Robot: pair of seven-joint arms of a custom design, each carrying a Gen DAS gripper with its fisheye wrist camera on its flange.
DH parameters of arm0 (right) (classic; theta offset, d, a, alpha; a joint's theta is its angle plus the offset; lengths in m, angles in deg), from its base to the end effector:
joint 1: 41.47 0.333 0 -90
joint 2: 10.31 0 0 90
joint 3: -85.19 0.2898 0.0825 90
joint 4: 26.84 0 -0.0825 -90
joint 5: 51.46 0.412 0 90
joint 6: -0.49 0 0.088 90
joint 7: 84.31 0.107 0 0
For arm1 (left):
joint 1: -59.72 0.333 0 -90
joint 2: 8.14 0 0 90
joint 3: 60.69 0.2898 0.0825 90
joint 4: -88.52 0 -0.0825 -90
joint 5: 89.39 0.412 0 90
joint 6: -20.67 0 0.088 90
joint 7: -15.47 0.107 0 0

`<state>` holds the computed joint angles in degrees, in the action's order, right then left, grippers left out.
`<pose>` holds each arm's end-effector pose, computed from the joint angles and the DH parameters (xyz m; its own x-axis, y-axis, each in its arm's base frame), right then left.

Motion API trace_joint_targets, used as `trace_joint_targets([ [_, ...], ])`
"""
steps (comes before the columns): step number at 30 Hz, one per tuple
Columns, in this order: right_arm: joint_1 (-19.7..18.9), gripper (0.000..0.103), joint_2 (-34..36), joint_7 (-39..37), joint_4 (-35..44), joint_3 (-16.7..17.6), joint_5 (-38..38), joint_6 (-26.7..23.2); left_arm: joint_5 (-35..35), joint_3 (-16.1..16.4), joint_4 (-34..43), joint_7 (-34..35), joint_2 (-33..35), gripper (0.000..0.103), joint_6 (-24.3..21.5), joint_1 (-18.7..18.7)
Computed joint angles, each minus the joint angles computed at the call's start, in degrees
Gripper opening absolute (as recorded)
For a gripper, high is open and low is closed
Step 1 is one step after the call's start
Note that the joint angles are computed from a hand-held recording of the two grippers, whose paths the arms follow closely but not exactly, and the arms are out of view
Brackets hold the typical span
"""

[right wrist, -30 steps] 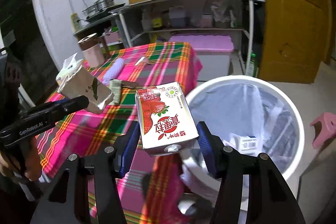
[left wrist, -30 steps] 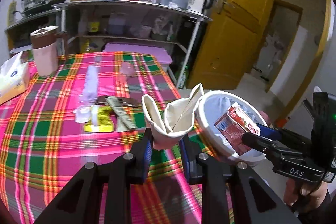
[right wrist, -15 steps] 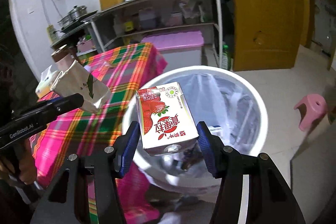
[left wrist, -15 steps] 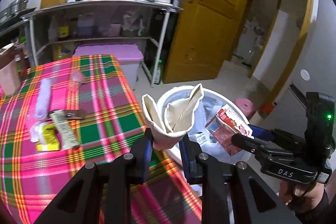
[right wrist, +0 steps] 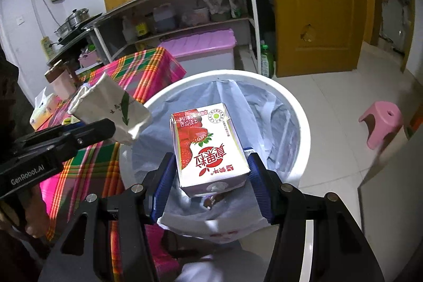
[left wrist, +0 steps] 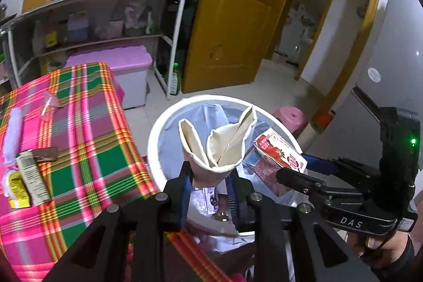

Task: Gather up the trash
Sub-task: 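Open both grippers to drop the cup and juice box into the bin, then move both grippers back from the bin toward the table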

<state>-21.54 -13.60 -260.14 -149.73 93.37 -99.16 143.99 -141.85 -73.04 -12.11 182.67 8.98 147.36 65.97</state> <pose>0.5154 0.2820 0.4307 -0.4566 -0.8625 -0.2180 -0.6055 0.4808 -0.6342 0.6710 -0.0882 0.3923 -0.8298 -0.5051 0.2375 -0.5046 0.4969 -0.7060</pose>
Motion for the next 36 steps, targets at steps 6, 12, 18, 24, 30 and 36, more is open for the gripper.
trace_joint_targets([
  [6,-0.23,0.057,-0.01,-1.4,-0.37,-0.34,1.99,-0.06,2.22,-0.39,1.31,-1.18,1.43,0.029,-0.99,-0.68],
  [12,-0.17,0.057,0.36,-1.67,0.21,-0.28,2.07,-0.85,3.34,-0.78,2.11,-2.07,2.17,0.03,-1.7,-0.68],
  [18,0.07,0.057,0.04,-0.62,0.29,-0.09,0.73,-1.64,2.98,-0.9,1.88,-1.92,1.86,0.03,-1.78,-0.39],
  [24,0.36,0.057,-0.72,0.14,0.64,0.49,-0.56,-2.66,1.41,-0.55,1.99,-2.16,1.37,0.03,-2.94,0.56],
  [30,0.87,0.057,-0.64,0.53,1.77,1.1,-2.22,-2.77,-0.86,0.32,0.32,-1.05,-0.61,0.03,-2.77,1.57],
  [36,1.84,0.057,0.41,-0.02,3.58,1.29,-3.01,-2.82,-3.06,1.58,-1.54,0.26,-2.54,0.03,-2.49,2.31],
])
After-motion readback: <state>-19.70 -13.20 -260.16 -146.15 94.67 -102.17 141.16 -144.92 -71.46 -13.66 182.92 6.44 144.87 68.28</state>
